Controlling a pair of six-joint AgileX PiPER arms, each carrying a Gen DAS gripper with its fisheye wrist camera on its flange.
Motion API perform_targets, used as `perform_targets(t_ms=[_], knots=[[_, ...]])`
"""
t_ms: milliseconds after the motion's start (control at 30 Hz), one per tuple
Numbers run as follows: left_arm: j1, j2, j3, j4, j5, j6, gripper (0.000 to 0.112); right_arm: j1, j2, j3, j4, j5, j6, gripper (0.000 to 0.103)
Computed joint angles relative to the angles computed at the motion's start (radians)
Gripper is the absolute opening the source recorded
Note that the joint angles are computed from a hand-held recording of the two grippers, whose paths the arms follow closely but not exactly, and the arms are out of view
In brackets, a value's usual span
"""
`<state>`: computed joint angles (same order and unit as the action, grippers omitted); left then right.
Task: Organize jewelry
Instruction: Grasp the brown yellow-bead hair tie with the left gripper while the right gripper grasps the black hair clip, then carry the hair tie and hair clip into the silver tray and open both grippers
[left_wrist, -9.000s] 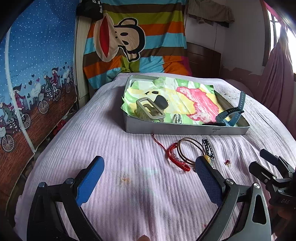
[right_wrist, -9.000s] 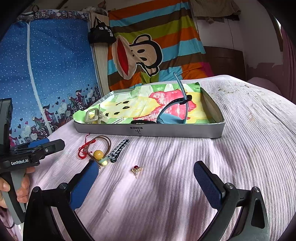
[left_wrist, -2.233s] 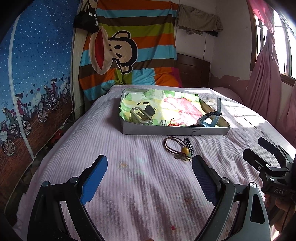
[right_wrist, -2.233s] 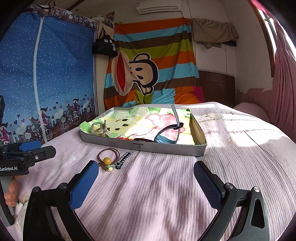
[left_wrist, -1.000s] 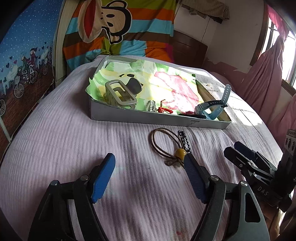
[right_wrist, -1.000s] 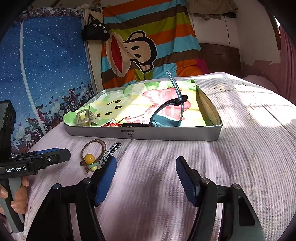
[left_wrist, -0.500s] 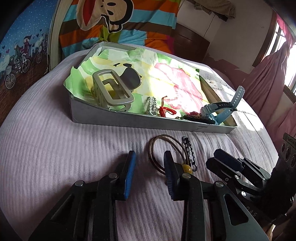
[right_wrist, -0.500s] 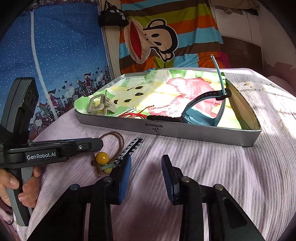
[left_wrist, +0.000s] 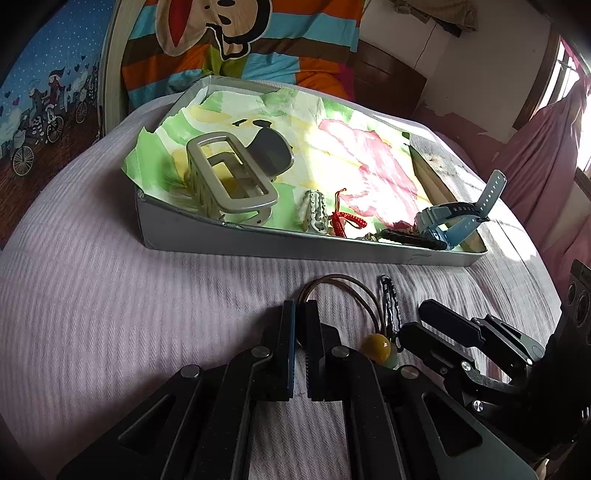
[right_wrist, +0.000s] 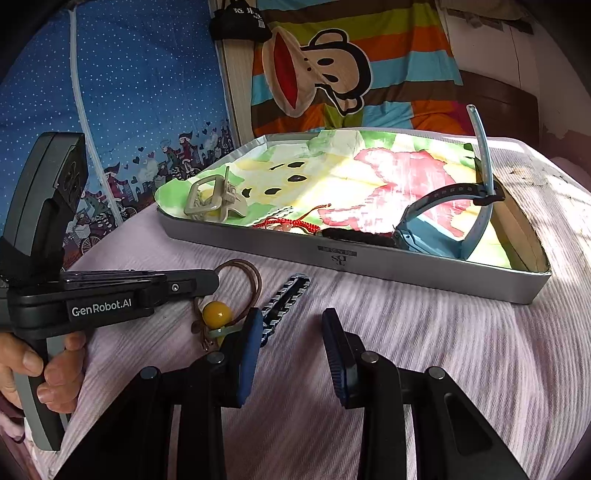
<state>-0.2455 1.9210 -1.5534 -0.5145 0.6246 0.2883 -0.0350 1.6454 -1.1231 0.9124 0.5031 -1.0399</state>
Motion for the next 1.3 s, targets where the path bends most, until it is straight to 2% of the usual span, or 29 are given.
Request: perform_targets(t_ms=[200, 300, 500, 600, 667, 733, 867, 1000, 1167, 1300], knots=[[-0.006, -0.035, 0.039, 0.063, -0.062, -0.037, 0.002, 0.014, 0.031, -0.035, -0.021, 0.019, 0.026, 0.031], [0.011, -0.042, 0.050, 0.037, -0.071, -0.014, 0.002, 0.028, 0.045, -0.049, -0.058, 0.025, 0.058, 0.031], [0.036, -0.049, 0.071, -0.035, -0.074, 0.043, 0.002, 0.076, 0.042, -0.042, -0.188, -0.023, 0.167, 0.032], [0.038, -0.057, 0.086, -0.050, -0.082, 0.054, 0.002, 0.069, 0.053, -0.047, -0.174, -0.012, 0.164, 0.032], [0.036, -0.060, 0.091, -0.046, -0.087, 0.050, 0.002, 0.072, 0.045, -0.035, -0.173, -0.027, 0.165, 0.028], [0.034, -0.066, 0.100, -0.056, -0.094, 0.063, 0.002, 0.077, 0.033, -0.020, -0.158, -0.042, 0.144, 0.012], [0.027, -0.096, 0.136, -0.095, -0.127, 0.114, 0.002, 0.063, 0.012, 0.005, -0.065, -0.039, 0.052, 0.012], [0.011, -0.127, 0.157, -0.108, -0.148, 0.135, 0.002, 0.017, -0.035, 0.053, 0.129, -0.035, -0.104, 0.012], [-0.020, -0.159, 0.143, -0.074, -0.164, 0.110, 0.002, -0.040, -0.085, 0.099, 0.362, -0.034, -0.272, 0.012], [-0.044, -0.175, 0.108, -0.044, -0.166, 0.081, 0.002, -0.069, -0.102, 0.108, 0.469, -0.035, -0.353, 0.012]])
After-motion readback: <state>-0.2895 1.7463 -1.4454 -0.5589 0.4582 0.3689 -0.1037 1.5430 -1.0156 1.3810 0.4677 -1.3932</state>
